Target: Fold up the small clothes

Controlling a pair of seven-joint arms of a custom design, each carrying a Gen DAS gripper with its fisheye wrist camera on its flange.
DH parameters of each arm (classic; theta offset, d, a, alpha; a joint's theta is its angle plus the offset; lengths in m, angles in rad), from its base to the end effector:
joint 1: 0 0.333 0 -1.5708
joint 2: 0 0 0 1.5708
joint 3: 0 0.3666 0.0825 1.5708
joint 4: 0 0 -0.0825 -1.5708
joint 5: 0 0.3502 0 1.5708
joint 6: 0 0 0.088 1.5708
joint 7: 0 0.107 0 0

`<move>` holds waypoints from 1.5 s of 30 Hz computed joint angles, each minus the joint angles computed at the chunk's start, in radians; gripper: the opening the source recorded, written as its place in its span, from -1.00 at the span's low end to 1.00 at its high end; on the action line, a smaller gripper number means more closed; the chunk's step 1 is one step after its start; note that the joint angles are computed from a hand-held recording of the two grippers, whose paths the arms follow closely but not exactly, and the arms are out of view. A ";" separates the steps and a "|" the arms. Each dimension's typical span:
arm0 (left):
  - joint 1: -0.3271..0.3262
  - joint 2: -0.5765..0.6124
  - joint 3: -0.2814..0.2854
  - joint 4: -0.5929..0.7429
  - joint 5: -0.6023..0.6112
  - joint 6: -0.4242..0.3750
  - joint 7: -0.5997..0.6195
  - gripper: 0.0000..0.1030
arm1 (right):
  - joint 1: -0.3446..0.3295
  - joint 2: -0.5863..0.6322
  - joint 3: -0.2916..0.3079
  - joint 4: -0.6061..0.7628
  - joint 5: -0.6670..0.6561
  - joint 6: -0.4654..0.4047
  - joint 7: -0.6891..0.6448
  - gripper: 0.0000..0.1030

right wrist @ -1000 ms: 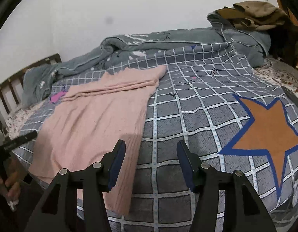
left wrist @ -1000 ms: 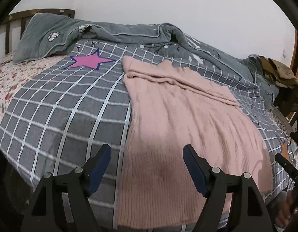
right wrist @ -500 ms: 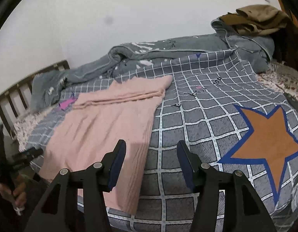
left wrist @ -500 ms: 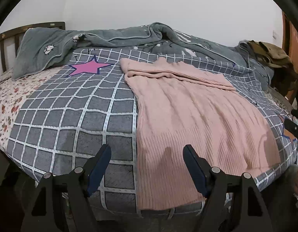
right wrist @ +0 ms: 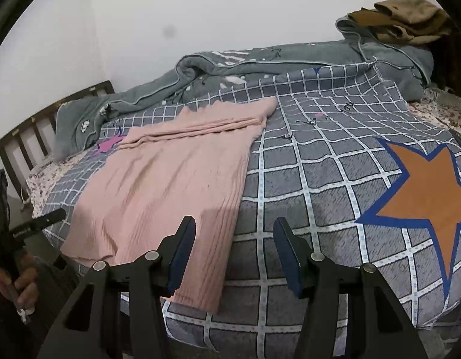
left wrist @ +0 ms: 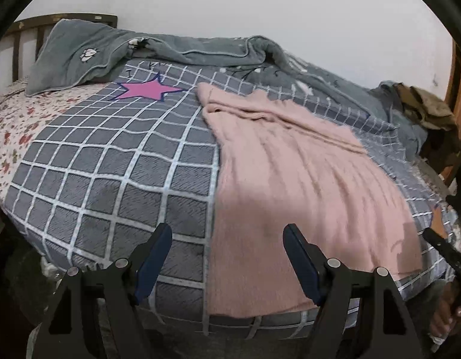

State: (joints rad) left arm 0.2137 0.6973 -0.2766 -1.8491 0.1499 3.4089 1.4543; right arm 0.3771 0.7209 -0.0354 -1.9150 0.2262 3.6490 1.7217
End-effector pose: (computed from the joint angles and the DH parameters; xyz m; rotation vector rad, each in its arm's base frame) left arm 0.7010 -0.0181 0.3302 -1.7767 1.7141 -1.0029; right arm 0.6491 0.2058 0.3049 -1.5217 1.5933 -0.6423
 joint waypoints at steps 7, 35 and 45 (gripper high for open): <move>-0.013 -0.007 0.008 0.001 -0.002 -0.010 0.006 0.46 | 0.021 -0.009 -0.010 -0.004 0.020 -0.009 -0.017 0.05; -0.101 -0.010 0.088 -0.018 -0.087 0.050 0.007 0.46 | 0.182 -0.015 -0.133 -0.024 0.259 0.000 -0.151 0.04; -0.009 0.012 0.008 -0.004 -0.034 0.028 -0.045 0.46 | 0.157 -0.003 -0.103 0.022 0.277 -0.062 -0.189 -0.04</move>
